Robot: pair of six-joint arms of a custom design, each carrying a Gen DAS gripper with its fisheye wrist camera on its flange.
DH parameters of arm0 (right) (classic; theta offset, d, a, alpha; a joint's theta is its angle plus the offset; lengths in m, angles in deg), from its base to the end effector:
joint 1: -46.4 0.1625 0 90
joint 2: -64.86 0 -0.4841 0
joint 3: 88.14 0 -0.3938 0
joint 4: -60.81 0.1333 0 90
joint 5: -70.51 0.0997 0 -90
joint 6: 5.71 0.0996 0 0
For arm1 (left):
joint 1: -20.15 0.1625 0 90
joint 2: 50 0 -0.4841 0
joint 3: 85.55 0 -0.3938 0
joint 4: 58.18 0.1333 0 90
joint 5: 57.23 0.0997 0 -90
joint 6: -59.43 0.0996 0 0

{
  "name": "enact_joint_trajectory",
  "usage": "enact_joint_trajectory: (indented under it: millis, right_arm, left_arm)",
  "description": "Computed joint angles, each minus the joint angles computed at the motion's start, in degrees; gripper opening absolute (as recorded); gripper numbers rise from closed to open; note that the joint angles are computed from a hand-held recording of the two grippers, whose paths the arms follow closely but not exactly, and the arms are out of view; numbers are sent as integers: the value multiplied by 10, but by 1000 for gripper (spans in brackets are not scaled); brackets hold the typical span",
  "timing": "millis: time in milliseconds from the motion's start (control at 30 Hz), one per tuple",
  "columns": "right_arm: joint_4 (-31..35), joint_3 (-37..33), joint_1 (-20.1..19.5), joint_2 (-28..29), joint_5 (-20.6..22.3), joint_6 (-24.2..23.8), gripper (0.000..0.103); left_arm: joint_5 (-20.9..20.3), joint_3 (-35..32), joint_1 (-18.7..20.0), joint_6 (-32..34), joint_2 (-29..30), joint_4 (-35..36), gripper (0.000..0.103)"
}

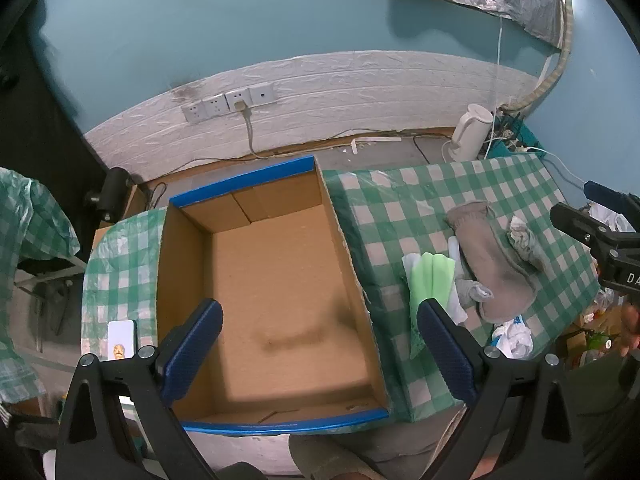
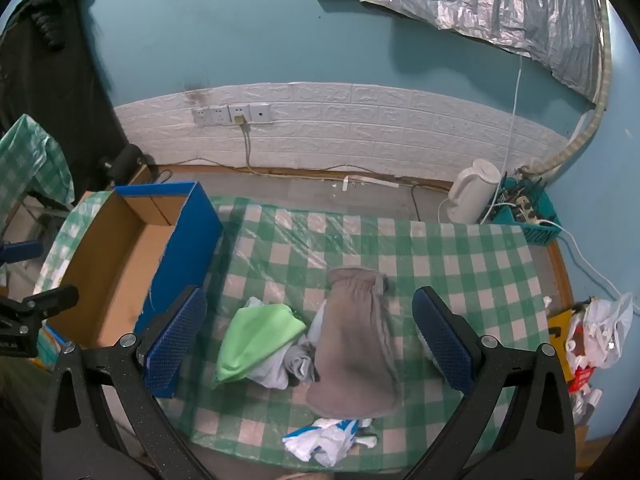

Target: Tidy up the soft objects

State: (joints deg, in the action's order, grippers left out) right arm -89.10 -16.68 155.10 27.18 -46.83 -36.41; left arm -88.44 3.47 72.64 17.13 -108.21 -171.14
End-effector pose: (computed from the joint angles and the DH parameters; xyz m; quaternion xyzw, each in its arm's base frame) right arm 0.3519 -0.7666 0.2039 0.3470 -0.8822 0.1944 0.2519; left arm -0.2438 -0.6764 0.3075 -0.0028 0.8699 -0.2684 0.4139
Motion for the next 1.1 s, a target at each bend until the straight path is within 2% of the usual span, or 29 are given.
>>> enact_joint_trajectory:
  millis: [1100]
  right_arm:
    - [4,-3,-1,1,0,0,101]
  left_arm:
    - [-6,5,1,15,-1,-19,99]
